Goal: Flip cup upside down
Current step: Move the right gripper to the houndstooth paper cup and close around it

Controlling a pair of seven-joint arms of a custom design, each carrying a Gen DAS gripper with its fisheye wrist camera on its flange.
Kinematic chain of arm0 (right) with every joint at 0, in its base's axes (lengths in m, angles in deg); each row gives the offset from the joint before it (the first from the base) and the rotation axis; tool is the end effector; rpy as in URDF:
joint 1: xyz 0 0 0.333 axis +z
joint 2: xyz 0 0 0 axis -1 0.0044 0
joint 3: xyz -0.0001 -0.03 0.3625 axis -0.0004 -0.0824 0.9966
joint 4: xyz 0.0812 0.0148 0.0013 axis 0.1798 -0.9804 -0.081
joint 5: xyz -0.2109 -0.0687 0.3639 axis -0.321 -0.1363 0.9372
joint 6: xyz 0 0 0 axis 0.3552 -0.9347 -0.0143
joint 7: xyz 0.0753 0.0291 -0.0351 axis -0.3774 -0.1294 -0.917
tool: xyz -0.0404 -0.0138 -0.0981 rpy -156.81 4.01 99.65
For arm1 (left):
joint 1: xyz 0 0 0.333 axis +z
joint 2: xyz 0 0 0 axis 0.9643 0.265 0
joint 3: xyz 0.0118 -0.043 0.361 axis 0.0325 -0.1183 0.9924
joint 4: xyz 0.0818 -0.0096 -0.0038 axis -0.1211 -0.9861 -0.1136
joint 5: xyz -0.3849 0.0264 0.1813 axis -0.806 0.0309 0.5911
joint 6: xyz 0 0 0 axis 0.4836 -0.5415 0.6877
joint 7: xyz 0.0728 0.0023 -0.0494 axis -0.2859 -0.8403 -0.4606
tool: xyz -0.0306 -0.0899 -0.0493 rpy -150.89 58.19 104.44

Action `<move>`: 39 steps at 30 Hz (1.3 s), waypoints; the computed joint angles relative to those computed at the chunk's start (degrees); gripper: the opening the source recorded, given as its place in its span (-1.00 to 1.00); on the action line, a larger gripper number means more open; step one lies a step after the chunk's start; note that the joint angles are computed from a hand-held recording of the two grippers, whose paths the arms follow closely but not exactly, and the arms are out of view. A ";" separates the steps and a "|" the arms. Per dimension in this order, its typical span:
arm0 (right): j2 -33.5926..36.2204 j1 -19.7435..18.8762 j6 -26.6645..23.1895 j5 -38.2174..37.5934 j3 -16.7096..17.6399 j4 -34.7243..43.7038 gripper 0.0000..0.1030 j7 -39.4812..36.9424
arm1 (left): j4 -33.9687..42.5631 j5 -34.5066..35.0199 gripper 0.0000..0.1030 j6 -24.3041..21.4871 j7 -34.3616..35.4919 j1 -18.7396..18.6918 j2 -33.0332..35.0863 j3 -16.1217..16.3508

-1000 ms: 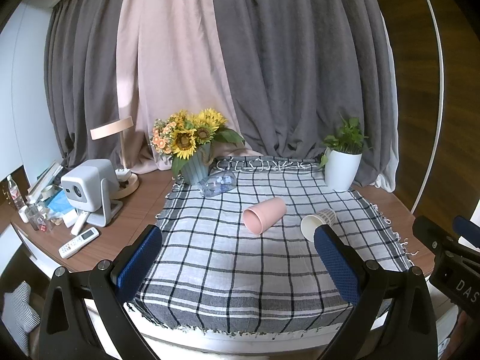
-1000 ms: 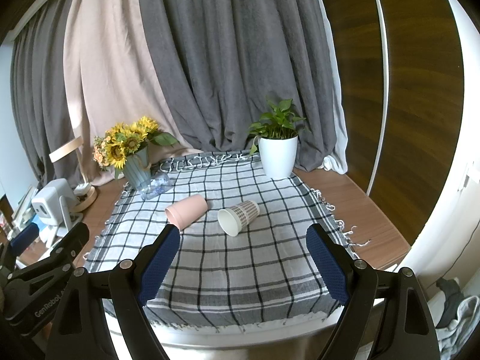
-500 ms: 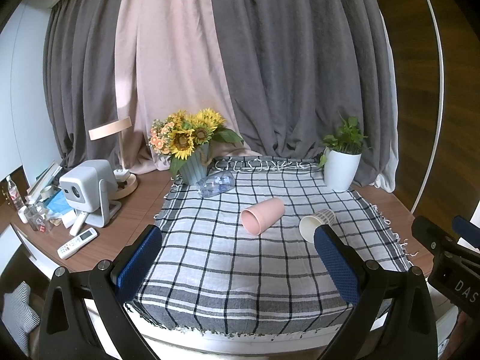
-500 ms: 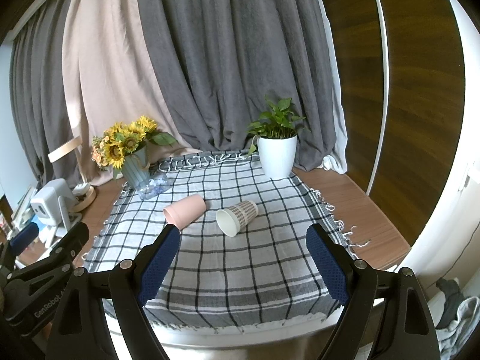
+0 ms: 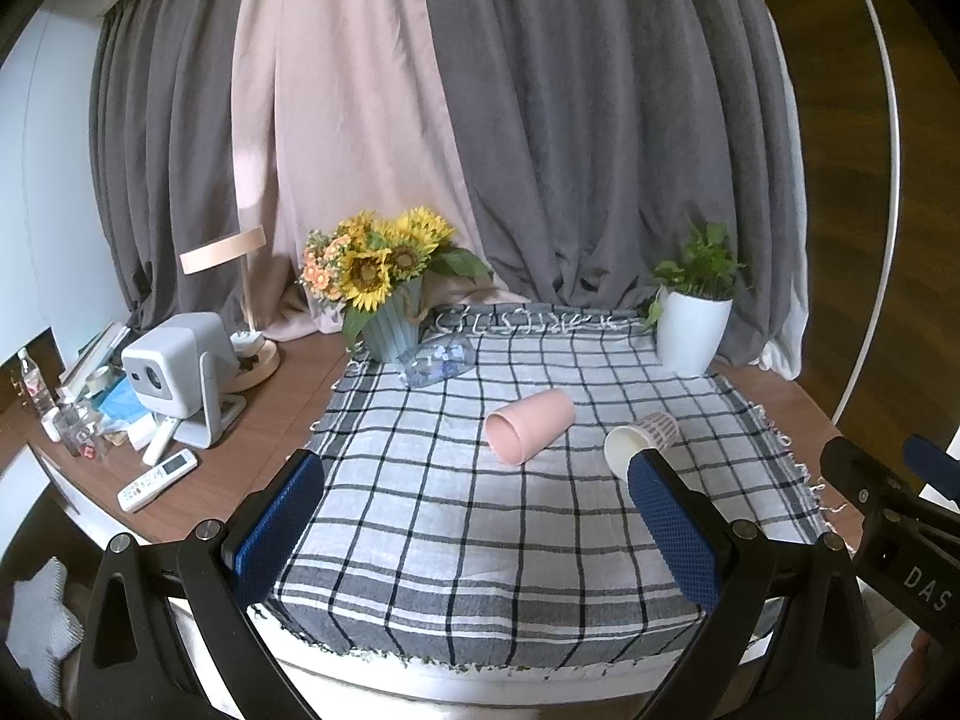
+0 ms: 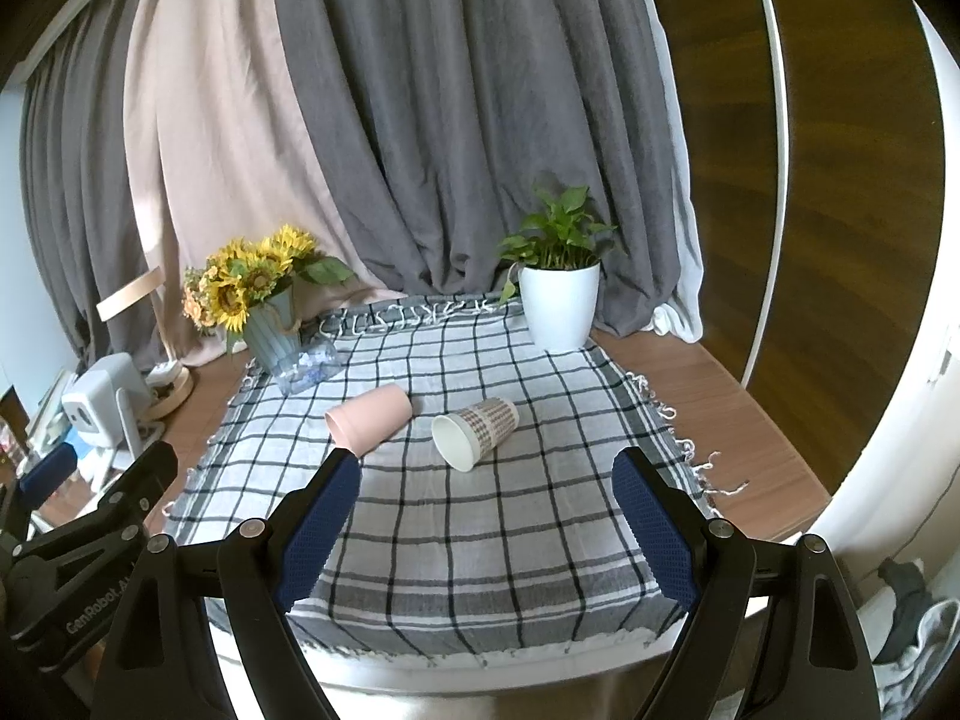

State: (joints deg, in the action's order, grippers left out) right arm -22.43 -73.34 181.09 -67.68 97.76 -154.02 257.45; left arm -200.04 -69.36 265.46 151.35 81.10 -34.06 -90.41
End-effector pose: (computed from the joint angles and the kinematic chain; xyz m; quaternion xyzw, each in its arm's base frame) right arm 0.3754 0.2783 0.5868 -0.4979 0.7104 -0.3849 0.3151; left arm 0.4391 -0.1513 0.5900 -0.5486 0.6635 -0.3776 0.3410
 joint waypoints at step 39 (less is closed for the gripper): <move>41.78 -3.37 6.08 43.13 -16.55 31.52 0.66 -21.76 | 67.83 3.97 1.00 -39.12 29.29 -17.70 58.12 13.30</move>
State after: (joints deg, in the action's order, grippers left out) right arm 19.36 -76.71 187.17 -24.54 81.21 -122.50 235.70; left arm -132.21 -65.38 226.34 180.64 63.40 24.07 -77.10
